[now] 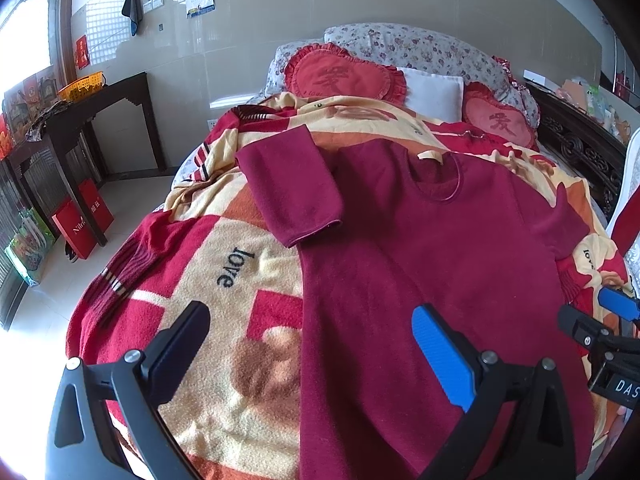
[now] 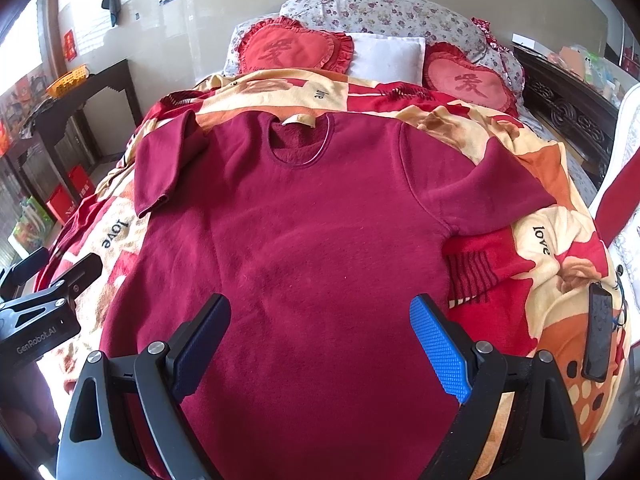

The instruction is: Fold small clothes

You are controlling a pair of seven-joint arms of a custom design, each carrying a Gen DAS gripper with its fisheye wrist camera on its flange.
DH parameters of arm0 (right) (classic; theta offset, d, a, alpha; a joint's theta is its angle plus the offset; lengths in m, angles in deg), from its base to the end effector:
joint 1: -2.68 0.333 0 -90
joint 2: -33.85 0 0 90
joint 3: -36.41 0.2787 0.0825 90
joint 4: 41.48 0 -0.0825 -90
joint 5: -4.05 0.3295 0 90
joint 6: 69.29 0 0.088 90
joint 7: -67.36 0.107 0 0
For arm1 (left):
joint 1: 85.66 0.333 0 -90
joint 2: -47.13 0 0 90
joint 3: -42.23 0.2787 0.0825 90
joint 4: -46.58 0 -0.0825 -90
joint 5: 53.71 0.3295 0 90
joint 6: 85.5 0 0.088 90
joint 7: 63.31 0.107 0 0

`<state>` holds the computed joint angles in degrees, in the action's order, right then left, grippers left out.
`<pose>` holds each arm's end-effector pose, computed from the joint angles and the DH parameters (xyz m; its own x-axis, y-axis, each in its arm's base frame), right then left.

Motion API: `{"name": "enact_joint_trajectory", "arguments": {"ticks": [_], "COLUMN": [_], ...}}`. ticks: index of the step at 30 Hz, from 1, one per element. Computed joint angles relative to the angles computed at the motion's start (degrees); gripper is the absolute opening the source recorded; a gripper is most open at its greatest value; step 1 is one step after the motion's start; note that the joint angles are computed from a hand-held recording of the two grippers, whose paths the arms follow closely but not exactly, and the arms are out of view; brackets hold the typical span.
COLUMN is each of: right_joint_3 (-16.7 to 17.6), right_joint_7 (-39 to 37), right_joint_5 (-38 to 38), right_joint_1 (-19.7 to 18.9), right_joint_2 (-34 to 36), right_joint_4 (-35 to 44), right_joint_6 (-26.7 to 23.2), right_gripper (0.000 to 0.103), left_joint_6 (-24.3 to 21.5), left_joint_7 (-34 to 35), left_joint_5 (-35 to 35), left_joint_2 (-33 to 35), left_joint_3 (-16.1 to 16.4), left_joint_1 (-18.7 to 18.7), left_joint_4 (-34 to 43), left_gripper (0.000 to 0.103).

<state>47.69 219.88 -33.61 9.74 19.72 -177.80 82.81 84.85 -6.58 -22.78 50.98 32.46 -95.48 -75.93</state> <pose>0.4322 0.1647 0.4609 -0.2444 -0.9694 -0.0227 -0.7455 0.2028 -0.6349 0.5040 -0.2152 0.4538 -0.2445 -0.9695 -0.0156 -0.6766 0.1821 -0.7135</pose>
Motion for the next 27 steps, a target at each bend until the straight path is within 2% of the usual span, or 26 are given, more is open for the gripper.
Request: {"name": "enact_joint_trajectory", "arguments": {"ticks": [12,19,24,27], "right_joint_3": [0.2,-0.7,-3.0,-4.8], "right_joint_7": [0.2,-1.4,-7.7,-14.3], "right_joint_5": [-0.5,0.4,5.2,10.8], "right_joint_1": [0.1,0.9,2.7,4.6], "right_joint_2": [0.0,2.5,8.3,14.0], "right_joint_4": [0.1,2.6,7.9,13.4], "right_joint_6": [-0.2,0.0,3.6,6.4], "right_gripper": [0.075,0.075,0.073,0.064], "left_joint_6": [0.4,-0.5,-3.0,-3.7], "left_joint_7": [-0.1,1.3,2.2,2.4], "left_joint_5": [0.0,-0.5,-1.0,-2.2], "left_joint_2": [0.3,1.8,4.8,6.4], "left_joint_3": [0.3,0.6,1.9,2.5], "left_joint_1": [0.3,0.7,1.6,2.5], "left_joint_4": [-0.2,1.8,5.2,6.5], "left_gripper": [0.103,0.103,0.103,0.103]}}
